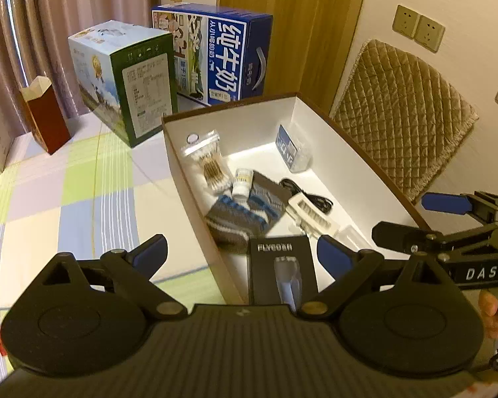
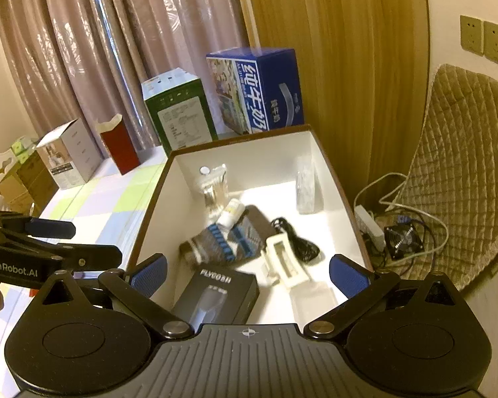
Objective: Organize objects
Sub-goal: 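Withdraw both tools from the cardboard box back over the table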
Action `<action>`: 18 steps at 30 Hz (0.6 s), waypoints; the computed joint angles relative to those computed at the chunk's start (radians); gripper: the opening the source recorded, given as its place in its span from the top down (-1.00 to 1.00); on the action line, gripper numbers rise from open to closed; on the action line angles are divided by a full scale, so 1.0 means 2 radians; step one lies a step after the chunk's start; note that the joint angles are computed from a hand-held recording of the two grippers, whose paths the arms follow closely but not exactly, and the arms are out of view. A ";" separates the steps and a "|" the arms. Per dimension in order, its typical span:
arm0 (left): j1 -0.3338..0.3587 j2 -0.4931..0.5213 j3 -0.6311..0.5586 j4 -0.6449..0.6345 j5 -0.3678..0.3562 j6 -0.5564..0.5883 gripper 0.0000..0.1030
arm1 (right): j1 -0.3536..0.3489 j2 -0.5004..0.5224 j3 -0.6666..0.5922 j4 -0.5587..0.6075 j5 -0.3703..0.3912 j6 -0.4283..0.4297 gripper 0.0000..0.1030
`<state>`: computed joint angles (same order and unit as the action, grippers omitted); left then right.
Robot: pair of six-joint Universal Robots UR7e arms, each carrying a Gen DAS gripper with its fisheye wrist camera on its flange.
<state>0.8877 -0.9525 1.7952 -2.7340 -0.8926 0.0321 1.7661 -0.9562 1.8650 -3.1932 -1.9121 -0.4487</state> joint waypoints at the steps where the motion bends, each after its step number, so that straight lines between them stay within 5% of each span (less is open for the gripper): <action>1: -0.001 -0.005 0.007 0.000 0.000 -0.004 -0.84 | 0.001 -0.002 0.004 -0.001 -0.002 0.001 -0.96; 18: -0.015 -0.100 0.104 0.021 0.005 -0.046 -0.85 | 0.035 -0.020 0.071 -0.022 -0.029 0.037 -0.96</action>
<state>0.8572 -1.1518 2.0031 -2.6926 -0.8836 -0.0595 1.8356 -0.9963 2.0072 -3.2364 -1.9695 -0.3756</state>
